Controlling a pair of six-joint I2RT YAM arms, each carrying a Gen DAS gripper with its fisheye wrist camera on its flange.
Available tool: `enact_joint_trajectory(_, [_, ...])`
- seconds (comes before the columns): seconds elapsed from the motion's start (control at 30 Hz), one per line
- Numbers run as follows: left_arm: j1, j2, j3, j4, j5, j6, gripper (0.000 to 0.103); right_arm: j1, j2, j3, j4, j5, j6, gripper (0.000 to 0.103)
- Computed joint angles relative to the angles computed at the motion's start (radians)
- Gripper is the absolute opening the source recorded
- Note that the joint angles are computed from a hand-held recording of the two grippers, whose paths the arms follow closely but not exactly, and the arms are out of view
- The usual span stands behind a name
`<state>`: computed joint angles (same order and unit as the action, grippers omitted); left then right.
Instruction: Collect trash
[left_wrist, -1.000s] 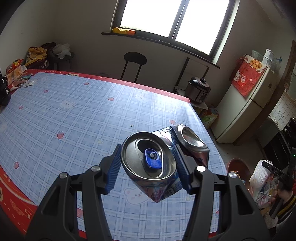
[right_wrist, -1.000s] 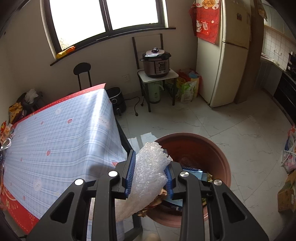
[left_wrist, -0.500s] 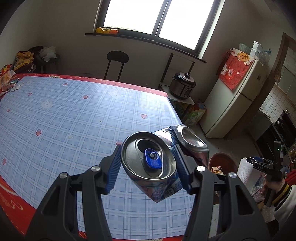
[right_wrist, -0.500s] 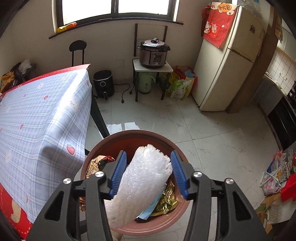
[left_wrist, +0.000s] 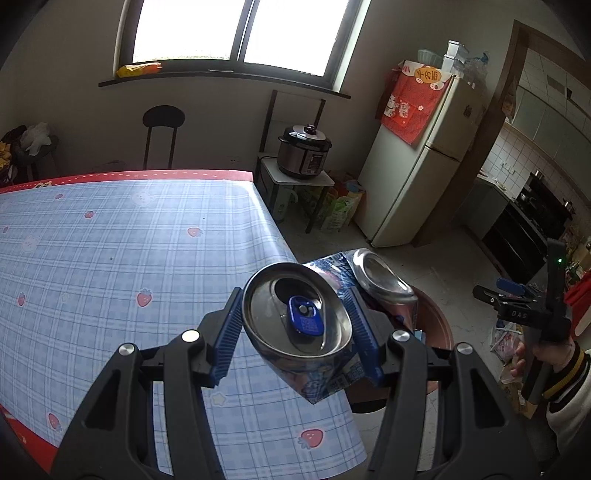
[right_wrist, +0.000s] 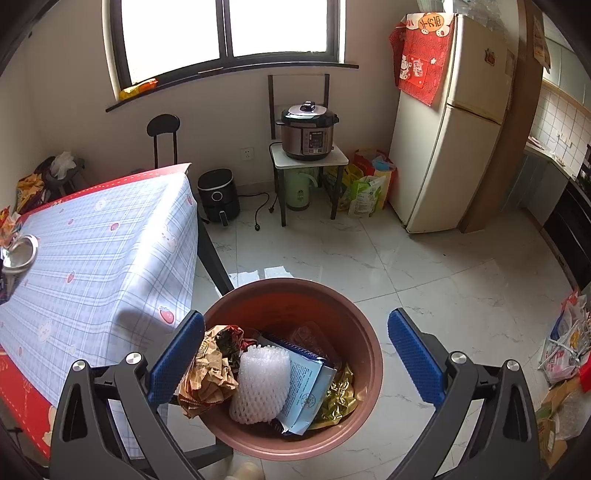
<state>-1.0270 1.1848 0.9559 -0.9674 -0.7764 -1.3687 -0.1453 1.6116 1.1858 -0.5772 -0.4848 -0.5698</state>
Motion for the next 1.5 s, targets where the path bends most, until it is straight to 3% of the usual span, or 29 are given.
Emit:
enact_joint_trajectory(0.2, [0.131,0.210,0.059,0.321,0.154,0.286,0.056,-0.104,-0.023,-0.002,-0.068,-0.052,-0.041,0.098])
enact_joint_trajectory(0.37, [0.241,0.458,0.165,0.506,0.338,0.406,0.056,-0.187,-0.012,0.004,-0.089,-0.050,-0.068,0.098])
enact_joint_trajectory(0.53, [0.293,0.700,0.394,0.533,0.431,0.527,0.056,-0.257,0.006,0.000,-0.094,-0.038,-0.095,0.098])
enact_joint_trajectory(0.6, [0.319,0.741,0.432,0.596,0.494,0.573,0.058,-0.279,0.015,-0.004,-0.096,-0.034,-0.101,0.098])
enact_joint_trajectory(0.63, [0.330,0.762,0.458,0.609,0.516,0.590,0.062,-0.288,0.018,-0.007,-0.094,-0.032,-0.104,0.098])
enact_joint_trajectory(0.67, [0.335,0.780,0.490,0.598,0.516,0.601,0.075,-0.294,0.017,-0.012,-0.093,-0.031,-0.106,0.098])
enact_joint_trajectory(0.7, [0.338,0.780,0.495,0.605,0.512,0.612,0.081,-0.297,0.016,-0.018,-0.093,-0.032,-0.108,0.098])
enact_joint_trajectory(0.8, [0.339,0.751,0.493,0.587,0.475,0.628,0.082,-0.291,-0.001,-0.040,-0.093,-0.039,-0.107,0.098])
enact_joint_trajectory(0.9, [0.346,0.642,0.385,0.595,0.446,0.605,0.089,-0.270,-0.028,-0.063,-0.099,-0.052,-0.104,0.098])
enact_joint_trajectory(1.07, [0.335,0.400,0.191,0.507,0.365,0.569,0.092,-0.193,-0.115,-0.096,-0.125,-0.047,-0.061,0.098])
enact_joint_trajectory(1.23, [0.298,0.109,0.045,0.311,0.263,0.515,0.095,-0.072,-0.276,-0.137,-0.159,-0.045,0.044,0.098])
enact_joint_trajectory(1.4, [0.208,-0.167,0.021,-0.032,0.111,0.393,0.097,0.116,-0.457,-0.160,-0.191,0.040,0.208,0.098])
enact_joint_trajectory(1.5, [0.115,-0.270,0.079,-0.340,0.018,0.212,0.097,0.262,-0.557,-0.151,-0.220,0.122,0.332,0.098])
